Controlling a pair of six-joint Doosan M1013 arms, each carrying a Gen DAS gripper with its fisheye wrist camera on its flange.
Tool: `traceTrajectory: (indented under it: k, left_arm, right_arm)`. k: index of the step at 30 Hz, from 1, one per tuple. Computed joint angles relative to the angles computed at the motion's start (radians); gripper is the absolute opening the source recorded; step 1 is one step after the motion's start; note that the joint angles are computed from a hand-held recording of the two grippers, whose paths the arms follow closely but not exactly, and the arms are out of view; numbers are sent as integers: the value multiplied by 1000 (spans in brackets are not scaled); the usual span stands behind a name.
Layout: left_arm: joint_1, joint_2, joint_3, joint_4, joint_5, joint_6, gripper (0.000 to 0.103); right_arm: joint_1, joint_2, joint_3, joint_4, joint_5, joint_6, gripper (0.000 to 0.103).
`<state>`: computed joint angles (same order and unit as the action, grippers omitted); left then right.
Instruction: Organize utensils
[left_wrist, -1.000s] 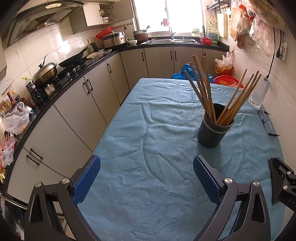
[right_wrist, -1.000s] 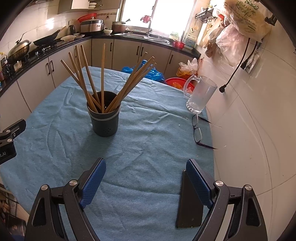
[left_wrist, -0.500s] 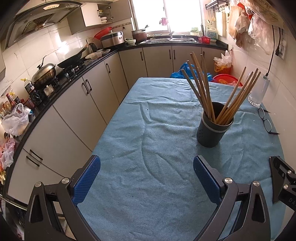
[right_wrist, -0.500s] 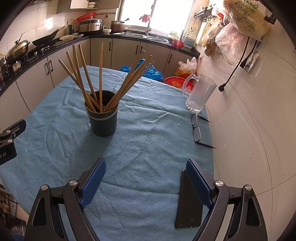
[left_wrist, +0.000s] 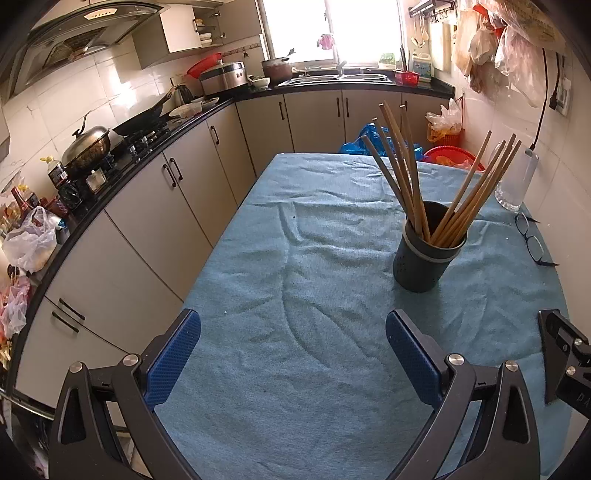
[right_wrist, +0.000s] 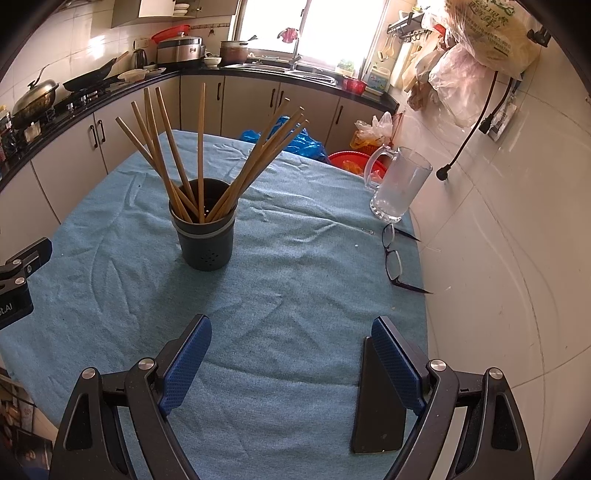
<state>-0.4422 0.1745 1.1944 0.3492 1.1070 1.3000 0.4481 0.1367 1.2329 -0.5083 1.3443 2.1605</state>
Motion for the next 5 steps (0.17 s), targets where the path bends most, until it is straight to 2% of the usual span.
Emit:
traceTrajectory:
  k: [3,5]
  left_arm:
    - [11,2,7,-20,4,0,100]
    - [36,13,8,-82,18,18,100]
  right_arm:
    - [-5,0,5,11,-1,7,92]
    - [-23,-7,22,60,-21,14,98]
